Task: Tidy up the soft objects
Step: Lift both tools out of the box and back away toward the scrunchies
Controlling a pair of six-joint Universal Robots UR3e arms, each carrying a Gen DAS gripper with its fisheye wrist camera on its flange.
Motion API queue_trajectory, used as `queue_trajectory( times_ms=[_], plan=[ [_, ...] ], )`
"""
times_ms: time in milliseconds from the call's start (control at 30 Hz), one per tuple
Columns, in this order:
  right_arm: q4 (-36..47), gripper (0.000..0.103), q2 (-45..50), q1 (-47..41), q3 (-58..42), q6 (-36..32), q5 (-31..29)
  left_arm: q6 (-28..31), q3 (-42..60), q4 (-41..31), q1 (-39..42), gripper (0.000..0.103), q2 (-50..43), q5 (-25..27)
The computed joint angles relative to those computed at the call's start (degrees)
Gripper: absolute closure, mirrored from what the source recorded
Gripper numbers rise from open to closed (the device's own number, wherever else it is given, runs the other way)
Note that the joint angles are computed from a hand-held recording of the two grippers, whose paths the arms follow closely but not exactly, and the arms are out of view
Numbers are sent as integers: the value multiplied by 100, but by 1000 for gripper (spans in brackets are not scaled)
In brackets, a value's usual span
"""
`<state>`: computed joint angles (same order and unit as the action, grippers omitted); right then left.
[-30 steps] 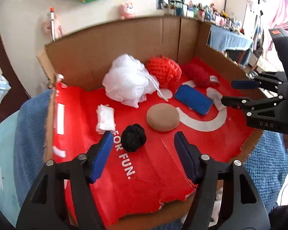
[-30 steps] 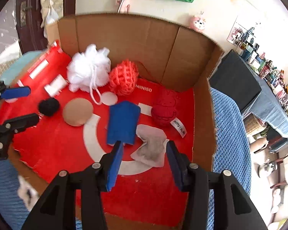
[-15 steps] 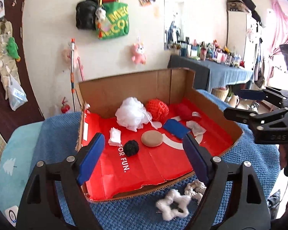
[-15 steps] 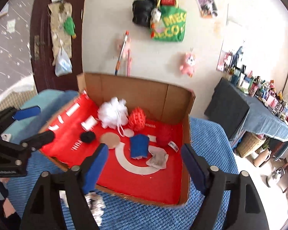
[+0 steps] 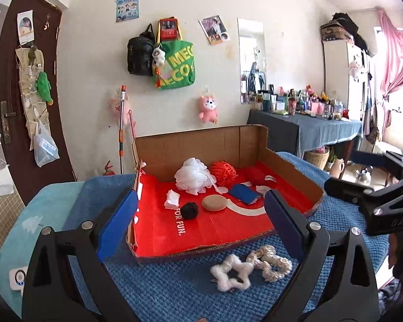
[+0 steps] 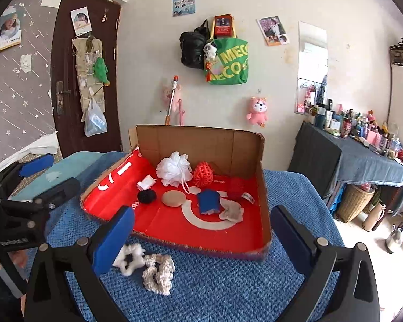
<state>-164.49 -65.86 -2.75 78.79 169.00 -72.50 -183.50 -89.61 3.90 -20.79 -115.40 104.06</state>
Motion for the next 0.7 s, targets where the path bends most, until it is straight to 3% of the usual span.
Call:
queue_trajectory(
  times_ms=[367,700],
  plan=[
    [-2253,0,-544,-144,2213,478,-172,-219,-909,1005,-298,6,11,364],
    [-3399,0,-337,-242,3258,735,-240,-497,-1515,1571,-398,6,-236,400]
  ],
)
